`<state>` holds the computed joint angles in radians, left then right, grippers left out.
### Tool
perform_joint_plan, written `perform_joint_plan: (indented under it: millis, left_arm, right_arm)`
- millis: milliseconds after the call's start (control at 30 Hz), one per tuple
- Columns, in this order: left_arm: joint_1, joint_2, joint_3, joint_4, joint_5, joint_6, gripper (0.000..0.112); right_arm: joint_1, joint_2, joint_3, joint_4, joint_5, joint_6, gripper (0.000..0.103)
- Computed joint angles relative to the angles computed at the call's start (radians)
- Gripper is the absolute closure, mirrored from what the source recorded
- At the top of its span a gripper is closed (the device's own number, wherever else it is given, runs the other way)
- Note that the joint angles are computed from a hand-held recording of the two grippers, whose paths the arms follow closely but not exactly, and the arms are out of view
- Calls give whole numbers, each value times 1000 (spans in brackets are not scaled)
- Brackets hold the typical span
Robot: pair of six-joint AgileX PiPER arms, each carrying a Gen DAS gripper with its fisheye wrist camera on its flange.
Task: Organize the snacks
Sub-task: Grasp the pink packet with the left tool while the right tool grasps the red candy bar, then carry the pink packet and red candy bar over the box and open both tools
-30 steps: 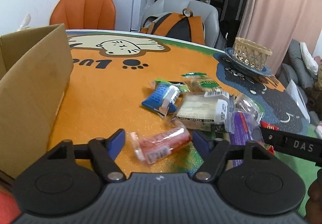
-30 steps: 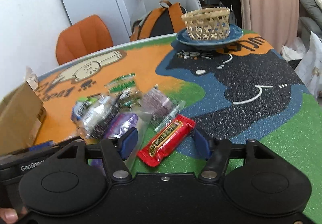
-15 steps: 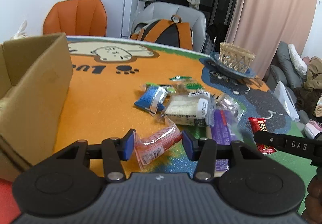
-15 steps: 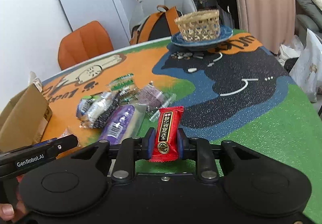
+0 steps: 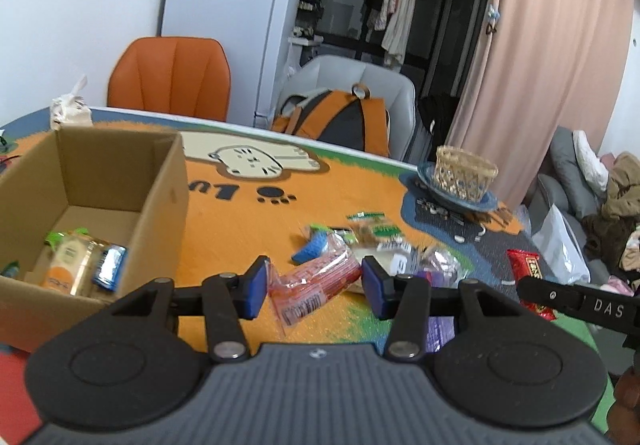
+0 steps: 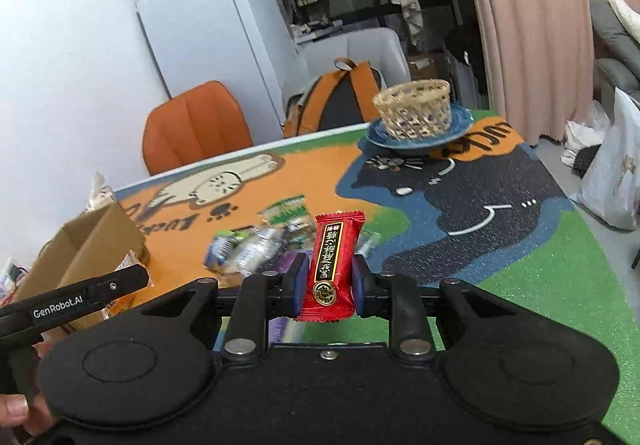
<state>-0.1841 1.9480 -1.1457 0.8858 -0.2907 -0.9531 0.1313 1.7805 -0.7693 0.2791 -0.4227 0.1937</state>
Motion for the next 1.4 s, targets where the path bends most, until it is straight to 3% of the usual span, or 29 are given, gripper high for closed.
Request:
perform_joint_plan:
  millis: [233, 1000, 1200, 1400]
  left_arm:
    - [38, -80, 50, -7, -34, 9, 64]
    - [183, -160, 67, 0, -100, -30, 64]
    - [222, -161, 54, -27, -91, -5, 64]
    - [262, -105, -16, 3, -51, -70, 64]
  right_arm:
    - [42, -71, 14, -56, 3, 54, 79]
    - [183, -88, -98, 234, 50, -285, 79]
    - [197, -57, -141, 161, 54, -235, 79]
    - [221, 9, -252, 123, 112, -244, 79]
